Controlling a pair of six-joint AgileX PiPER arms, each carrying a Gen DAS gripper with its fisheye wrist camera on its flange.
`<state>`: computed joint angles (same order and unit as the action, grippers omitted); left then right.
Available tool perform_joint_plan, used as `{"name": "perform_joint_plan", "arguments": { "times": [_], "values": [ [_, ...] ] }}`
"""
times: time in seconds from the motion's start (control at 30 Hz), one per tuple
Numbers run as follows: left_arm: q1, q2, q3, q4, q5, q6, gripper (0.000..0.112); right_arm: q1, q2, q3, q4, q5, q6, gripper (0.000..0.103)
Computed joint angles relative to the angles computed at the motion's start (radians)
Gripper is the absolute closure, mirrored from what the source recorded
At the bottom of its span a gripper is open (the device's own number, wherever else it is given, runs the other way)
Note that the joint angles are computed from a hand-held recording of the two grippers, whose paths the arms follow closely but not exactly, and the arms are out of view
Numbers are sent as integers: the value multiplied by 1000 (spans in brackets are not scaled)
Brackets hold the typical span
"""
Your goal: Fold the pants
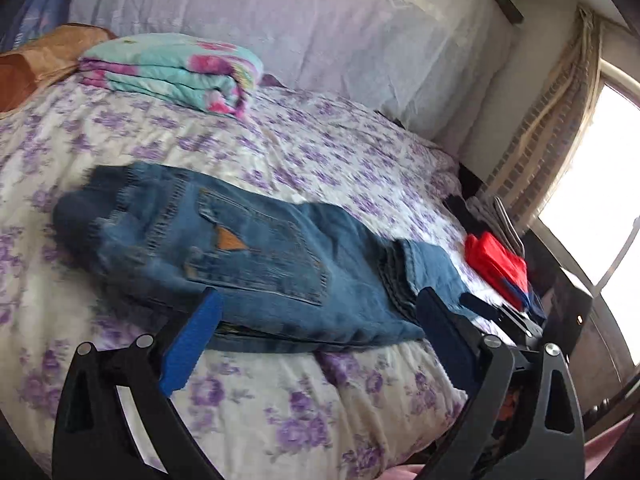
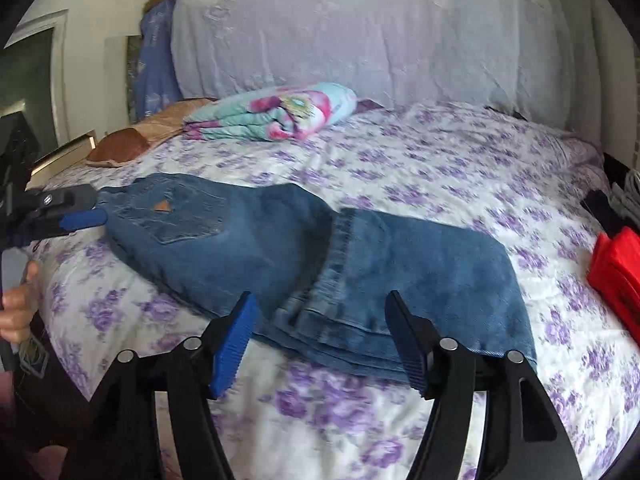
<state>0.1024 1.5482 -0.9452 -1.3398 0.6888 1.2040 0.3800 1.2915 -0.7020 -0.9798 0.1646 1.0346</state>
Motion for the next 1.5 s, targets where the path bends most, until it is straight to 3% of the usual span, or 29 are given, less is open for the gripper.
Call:
{"name": "perform_joint_plan", "arguments": {
  "times": [0.07,0.13,0.2,0.27,0.33,0.43,0.57,0.67,0.77,0.87,1.07,1.17,1.3,1.37,1.5],
  "values": [
    [31,-22,1,15,-73,-30,14,116,16,-15,-200,57,156,30],
    [34,-24,-27,161,-181,-185,14,205,59,-52,-318,99,235,26],
    [29,2,-61,356,-279,-385,14,273,112,-99,-310,112,194,25],
    [34,47,-103,555,-310,-585,14,326,158,-155,-232,133,91,24],
    [53,79,-142,670,-285,-713,14,382,213,-214,-249,169,68,24],
    [99,103,-163,615,-243,-664,14,428,286,-306,-228,179,-2,23],
    [132,114,-170,542,-198,-572,13,459,391,-468,37,183,-310,23],
    [134,113,-176,544,-184,-565,13,488,475,-569,18,224,-353,23],
    [164,101,-184,541,-165,-548,13,513,586,-700,0,324,-389,23],
    [219,94,-189,495,-138,-498,13,508,657,-801,102,342,-492,23],
    [298,130,-223,529,-125,-560,13,498,752,-928,182,386,-557,22],
    [319,163,-252,521,-84,-563,13,479,766,-931,163,368,-514,27],
    [349,206,-293,423,21,-488,13,433,725,-884,227,286,-507,60],
    [372,248,-333,351,130,-450,14,414,703,-857,216,246,-468,66],
    [405,409,-483,206,456,-461,14,411,691,-823,124,216,-370,68]
  ]
}}
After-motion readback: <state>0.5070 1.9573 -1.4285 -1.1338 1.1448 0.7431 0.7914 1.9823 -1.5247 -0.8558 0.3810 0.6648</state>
